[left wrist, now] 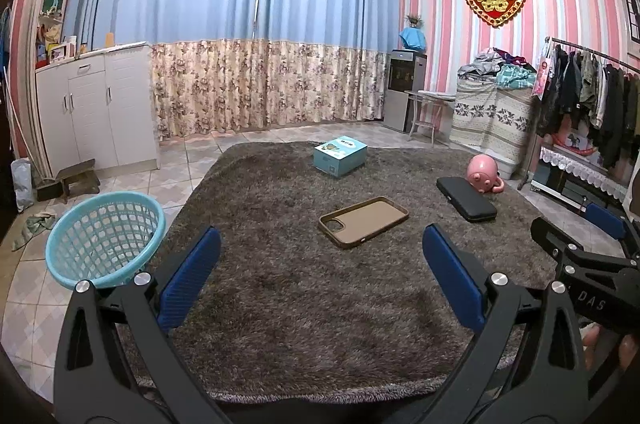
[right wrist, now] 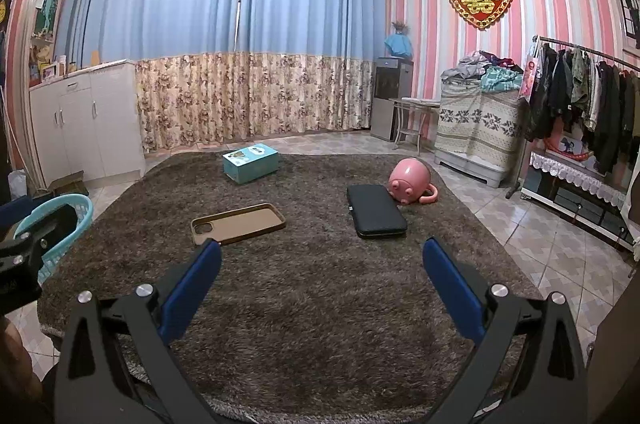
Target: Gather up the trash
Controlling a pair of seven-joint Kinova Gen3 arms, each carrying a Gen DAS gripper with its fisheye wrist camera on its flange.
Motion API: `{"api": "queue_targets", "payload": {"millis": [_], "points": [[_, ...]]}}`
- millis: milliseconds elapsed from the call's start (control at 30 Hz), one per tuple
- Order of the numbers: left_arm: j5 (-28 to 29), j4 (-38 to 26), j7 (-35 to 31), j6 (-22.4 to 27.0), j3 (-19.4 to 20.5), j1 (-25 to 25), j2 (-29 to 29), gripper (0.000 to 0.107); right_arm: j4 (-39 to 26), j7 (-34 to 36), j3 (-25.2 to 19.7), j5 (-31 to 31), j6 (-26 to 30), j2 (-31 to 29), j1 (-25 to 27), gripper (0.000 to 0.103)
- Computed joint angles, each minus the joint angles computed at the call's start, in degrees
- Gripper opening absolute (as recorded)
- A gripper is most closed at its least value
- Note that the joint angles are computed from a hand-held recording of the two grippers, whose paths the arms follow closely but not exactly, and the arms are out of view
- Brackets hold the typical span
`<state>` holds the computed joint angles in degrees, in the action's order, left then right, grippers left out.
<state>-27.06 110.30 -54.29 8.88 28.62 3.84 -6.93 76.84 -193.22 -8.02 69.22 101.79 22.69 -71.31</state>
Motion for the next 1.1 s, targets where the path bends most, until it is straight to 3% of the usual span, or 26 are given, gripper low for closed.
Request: {"api": "queue_targets", "payload": {"millis": [733,833,1100], "points": [[-0.73,0.8,0.91,-0.78,2.6,-2.52,-0.31,0.098,0.71,-0.39,-0.3,-0.07,-1.04,-0.52,0.43,0.098],[-1.36,1.15,1.8,-0.95,4.44,-4.18,-0.71,0.098,0.78,-0.51,-0.35,-0.04,-1.02,-0.56,0.46,0.098],[-0.24,1.24,1.0,-0.91,4.28,-3.93,-0.81,0.098,0.68,-0.18,-0.42,-0.12,-0.97,-0.53,0.5,0.098]]}}
